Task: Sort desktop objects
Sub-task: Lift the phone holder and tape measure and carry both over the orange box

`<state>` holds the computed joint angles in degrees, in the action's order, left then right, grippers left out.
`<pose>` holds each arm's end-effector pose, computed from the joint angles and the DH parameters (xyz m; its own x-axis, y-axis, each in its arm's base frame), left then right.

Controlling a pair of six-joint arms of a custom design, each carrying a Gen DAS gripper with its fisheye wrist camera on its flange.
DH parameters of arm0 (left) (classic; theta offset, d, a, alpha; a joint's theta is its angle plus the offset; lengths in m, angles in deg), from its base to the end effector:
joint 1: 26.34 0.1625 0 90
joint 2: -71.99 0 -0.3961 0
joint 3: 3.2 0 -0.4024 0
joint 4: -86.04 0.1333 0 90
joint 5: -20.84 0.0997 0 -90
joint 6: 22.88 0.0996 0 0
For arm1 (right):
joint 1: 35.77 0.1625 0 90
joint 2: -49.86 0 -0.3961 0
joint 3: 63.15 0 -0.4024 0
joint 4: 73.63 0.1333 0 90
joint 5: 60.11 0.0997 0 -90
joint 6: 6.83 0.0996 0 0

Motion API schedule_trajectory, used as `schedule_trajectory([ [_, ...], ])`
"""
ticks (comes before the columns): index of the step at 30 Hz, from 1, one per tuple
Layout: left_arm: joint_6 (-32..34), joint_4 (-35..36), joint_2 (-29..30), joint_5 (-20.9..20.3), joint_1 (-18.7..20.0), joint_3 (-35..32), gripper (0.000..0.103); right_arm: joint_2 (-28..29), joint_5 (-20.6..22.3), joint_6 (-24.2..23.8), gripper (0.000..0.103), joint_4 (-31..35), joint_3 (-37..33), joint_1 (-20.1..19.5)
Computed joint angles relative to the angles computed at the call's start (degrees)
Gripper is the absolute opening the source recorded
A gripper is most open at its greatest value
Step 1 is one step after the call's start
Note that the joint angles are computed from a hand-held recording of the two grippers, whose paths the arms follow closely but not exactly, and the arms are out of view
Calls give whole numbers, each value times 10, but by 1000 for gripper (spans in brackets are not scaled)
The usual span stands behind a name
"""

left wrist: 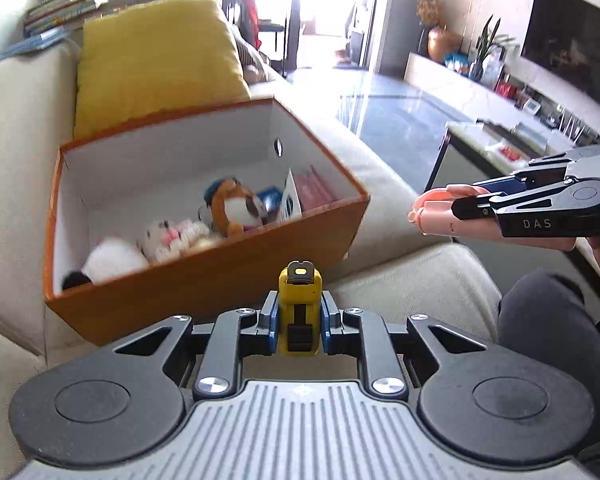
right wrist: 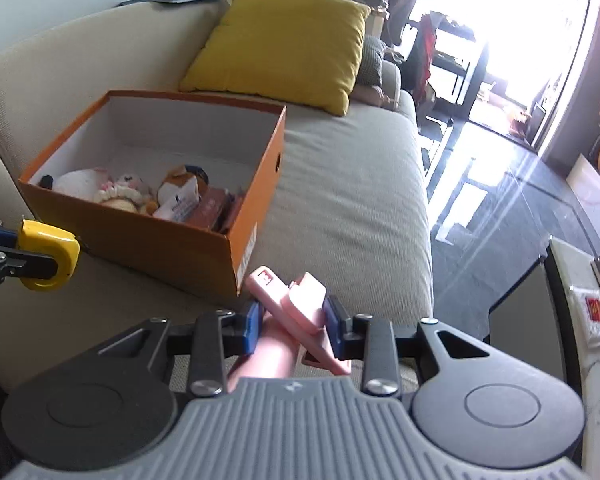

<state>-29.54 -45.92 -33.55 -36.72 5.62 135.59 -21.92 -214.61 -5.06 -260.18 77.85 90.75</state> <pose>-0.1910 -0.3393 0.2555 -0.6094 0.6078 -0.5091 0.7732 0.5977 -0.2119 0.2580 -0.2754 0.1702 -0.6086 0.0988 0.7873 -0.5101 0.7112 -0.4837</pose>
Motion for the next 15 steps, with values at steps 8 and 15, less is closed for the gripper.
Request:
schedule_trajectory([
  [8, 43, -45, 16, 55, -2, -31, 22, 64, -11, -219, 35, -118, -94, 28],
  [15, 91, -89, 57, 89, 40, -68, 22, 103, 109, -354, 35, -136, -160, -7],
])
